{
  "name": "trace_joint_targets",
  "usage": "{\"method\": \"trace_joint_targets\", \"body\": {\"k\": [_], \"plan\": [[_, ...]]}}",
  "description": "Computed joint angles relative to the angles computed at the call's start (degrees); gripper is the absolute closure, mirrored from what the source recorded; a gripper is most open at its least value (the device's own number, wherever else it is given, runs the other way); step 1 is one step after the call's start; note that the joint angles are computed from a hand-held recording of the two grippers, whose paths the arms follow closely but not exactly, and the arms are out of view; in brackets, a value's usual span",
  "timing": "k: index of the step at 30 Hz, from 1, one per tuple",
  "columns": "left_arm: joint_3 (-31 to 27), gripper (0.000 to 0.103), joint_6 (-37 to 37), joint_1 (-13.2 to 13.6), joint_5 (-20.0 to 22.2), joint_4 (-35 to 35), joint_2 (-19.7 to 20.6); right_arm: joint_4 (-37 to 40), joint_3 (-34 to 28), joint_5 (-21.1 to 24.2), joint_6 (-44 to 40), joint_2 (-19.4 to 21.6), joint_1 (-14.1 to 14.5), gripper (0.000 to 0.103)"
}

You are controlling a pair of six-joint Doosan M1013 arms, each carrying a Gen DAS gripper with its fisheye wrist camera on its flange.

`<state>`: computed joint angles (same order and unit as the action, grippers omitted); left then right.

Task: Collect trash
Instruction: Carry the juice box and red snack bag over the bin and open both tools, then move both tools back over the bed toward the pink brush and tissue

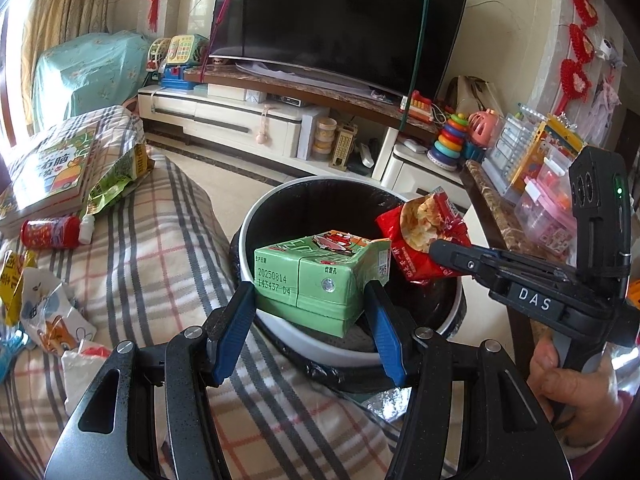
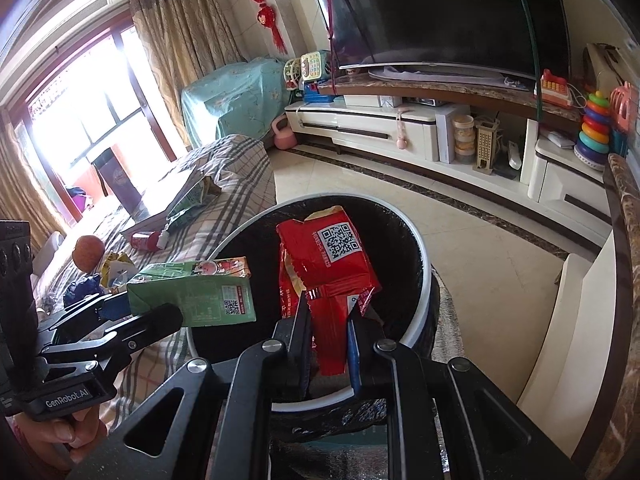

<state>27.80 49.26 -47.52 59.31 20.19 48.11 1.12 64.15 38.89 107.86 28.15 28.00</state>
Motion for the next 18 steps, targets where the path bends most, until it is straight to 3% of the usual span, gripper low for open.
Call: {"method": "trace_joint_targets", "body": {"k": [5,6,9,14,18], "plan": [[-2.19,0.047,0.59,0.40,1.88,-1.82,1.20,1.24,-0.64,0.59,-0.73,0.35,-0.43,0.084],[-2.55,0.046,0.46,0.44,2.30,-1.99,1.40,1.45,-0.77,0.78,-0.64,0.42,-0.53,0.078],[-2.43,0.044,-0.20,0.55,2.71,-2.51,1.31,2.85,-0.63,0.38,-0.86,0.40,-0.84,0.046],[3.12,0.036,-3.24,0.26,-0.65,-0.98,-1.72,3.78,0.94,-1.37,-0.29,-0.46,-0.81,0.039],[9.26,0.033,-6.59,-0.17,-4.02,0.62,-5.17,3.81,2.68,-3.68,0.94,-1.46,-0.45,0.025]]}}
